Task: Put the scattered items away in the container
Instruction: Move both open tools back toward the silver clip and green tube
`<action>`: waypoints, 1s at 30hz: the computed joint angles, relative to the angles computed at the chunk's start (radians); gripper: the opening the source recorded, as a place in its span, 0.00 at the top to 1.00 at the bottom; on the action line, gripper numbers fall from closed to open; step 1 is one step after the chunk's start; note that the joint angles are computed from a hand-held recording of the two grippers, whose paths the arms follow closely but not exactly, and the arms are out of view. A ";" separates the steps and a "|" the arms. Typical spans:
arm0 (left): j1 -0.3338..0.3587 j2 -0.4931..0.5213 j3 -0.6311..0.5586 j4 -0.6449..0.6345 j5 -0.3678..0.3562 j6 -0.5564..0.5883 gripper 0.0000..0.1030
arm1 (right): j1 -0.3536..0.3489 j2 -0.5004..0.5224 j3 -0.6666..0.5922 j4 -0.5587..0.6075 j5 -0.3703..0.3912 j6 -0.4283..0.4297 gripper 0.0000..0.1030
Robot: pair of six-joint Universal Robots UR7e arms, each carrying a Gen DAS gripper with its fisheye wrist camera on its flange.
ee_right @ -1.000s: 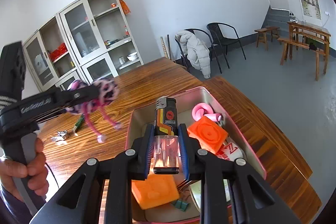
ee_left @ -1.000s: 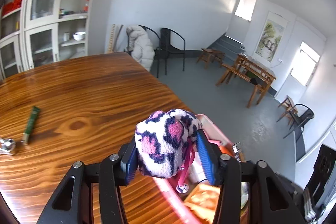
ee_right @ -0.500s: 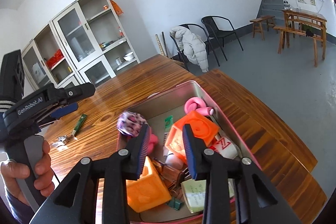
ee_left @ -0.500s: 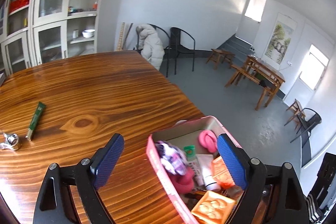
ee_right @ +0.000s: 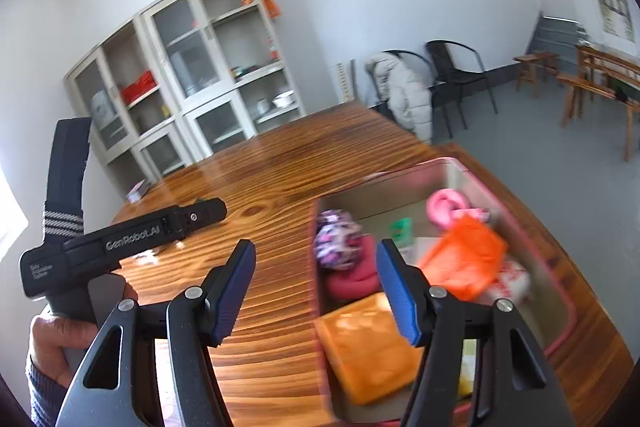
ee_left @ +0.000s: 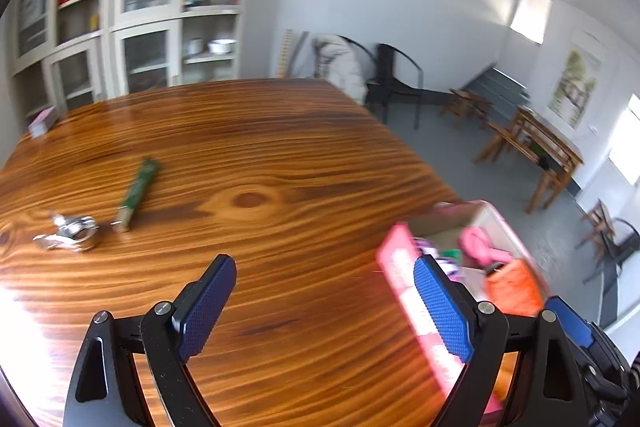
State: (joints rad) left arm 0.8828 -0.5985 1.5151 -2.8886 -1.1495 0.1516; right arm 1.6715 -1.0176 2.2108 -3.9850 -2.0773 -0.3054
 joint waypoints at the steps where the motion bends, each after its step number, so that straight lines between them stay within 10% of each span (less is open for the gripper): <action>1: 0.009 -0.007 0.004 -0.010 0.018 0.003 0.10 | 0.009 0.013 -0.013 0.010 -0.001 -0.007 0.35; 18: 0.207 -0.039 -0.090 -0.038 0.326 0.083 0.10 | 0.059 0.227 -0.239 0.333 -0.004 0.034 0.24; 30: 0.282 0.055 -0.307 0.075 0.297 0.127 0.10 | 0.031 0.244 -0.261 0.427 -0.022 0.097 0.23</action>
State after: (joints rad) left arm 1.1643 -0.5433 1.2081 -2.8138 -0.8522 0.2783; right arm 1.7024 -0.7739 1.9499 -3.5578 -2.0996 -0.2083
